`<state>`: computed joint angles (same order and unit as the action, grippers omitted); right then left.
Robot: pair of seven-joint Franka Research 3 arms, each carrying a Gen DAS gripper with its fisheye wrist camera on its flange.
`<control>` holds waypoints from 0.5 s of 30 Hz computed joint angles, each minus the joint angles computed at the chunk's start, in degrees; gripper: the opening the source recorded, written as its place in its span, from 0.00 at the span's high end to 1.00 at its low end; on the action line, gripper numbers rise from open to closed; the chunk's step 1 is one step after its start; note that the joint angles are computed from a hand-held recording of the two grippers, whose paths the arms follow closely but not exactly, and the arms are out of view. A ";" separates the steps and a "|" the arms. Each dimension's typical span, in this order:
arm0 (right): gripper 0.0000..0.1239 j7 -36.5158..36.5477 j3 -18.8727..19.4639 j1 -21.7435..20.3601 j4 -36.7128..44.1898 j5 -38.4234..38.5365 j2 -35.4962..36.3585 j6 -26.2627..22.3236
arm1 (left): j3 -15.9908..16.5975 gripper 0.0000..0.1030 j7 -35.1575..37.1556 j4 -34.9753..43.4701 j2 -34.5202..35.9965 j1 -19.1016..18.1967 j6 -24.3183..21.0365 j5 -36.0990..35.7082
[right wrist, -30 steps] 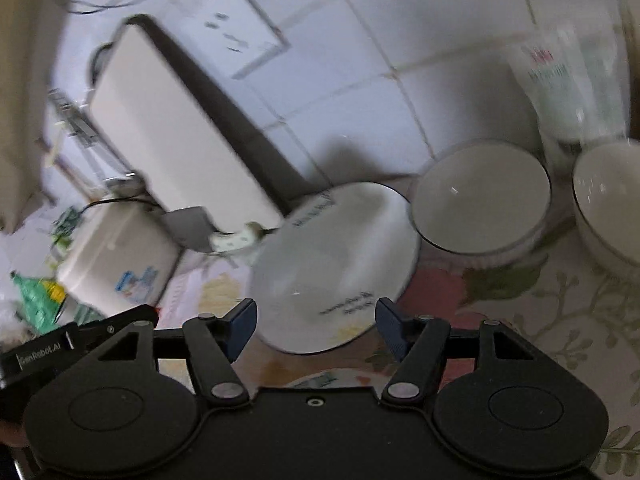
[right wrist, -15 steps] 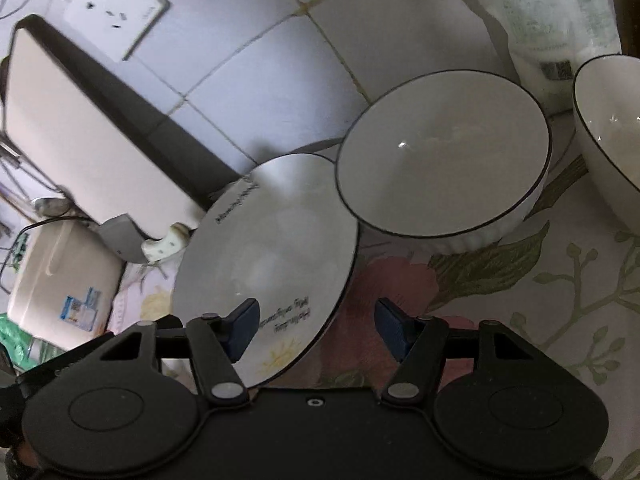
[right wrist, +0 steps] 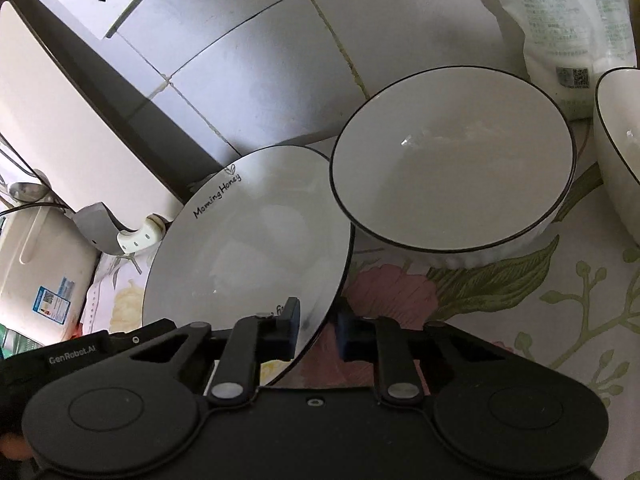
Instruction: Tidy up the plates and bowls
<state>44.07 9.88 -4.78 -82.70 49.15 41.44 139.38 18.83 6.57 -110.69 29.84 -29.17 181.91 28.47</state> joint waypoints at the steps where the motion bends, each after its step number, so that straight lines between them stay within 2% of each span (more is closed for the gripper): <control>1: 0.82 -0.88 0.46 -0.37 -0.14 0.78 0.13 0.50 | -0.22 0.89 -0.49 0.09 0.48 0.38 1.14 -0.53; 4: 0.85 -2.32 0.85 -0.97 0.14 1.66 0.47 0.31 | 0.66 0.90 0.21 0.00 0.57 -0.73 1.14 -1.71; 8: 0.85 -4.44 0.52 -0.38 -2.73 1.61 -2.14 2.68 | -1.14 0.89 2.03 -0.79 -1.71 0.13 -2.51 -0.28; 10: 0.84 -3.54 0.36 -0.67 -2.80 1.86 -3.08 1.05 | -0.86 0.88 0.90 -2.28 -3.43 -0.21 -2.62 1.83; 13: 0.84 -5.63 0.60 -1.34 -4.48 3.25 -5.45 0.15 | 3.54 0.88 -3.98 -4.65 -6.18 -4.54 -2.66 6.37; 15: 0.84 -7.94 0.53 -1.73 -6.58 4.41 -7.83 -0.52 | 7.91 0.88 -8.21 -6.07 -8.56 -9.16 -4.10 10.99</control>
<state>36.13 10.41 -6.50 -89.29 53.56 33.60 138.85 26.74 -1.64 -116.76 21.28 -38.33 177.81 39.45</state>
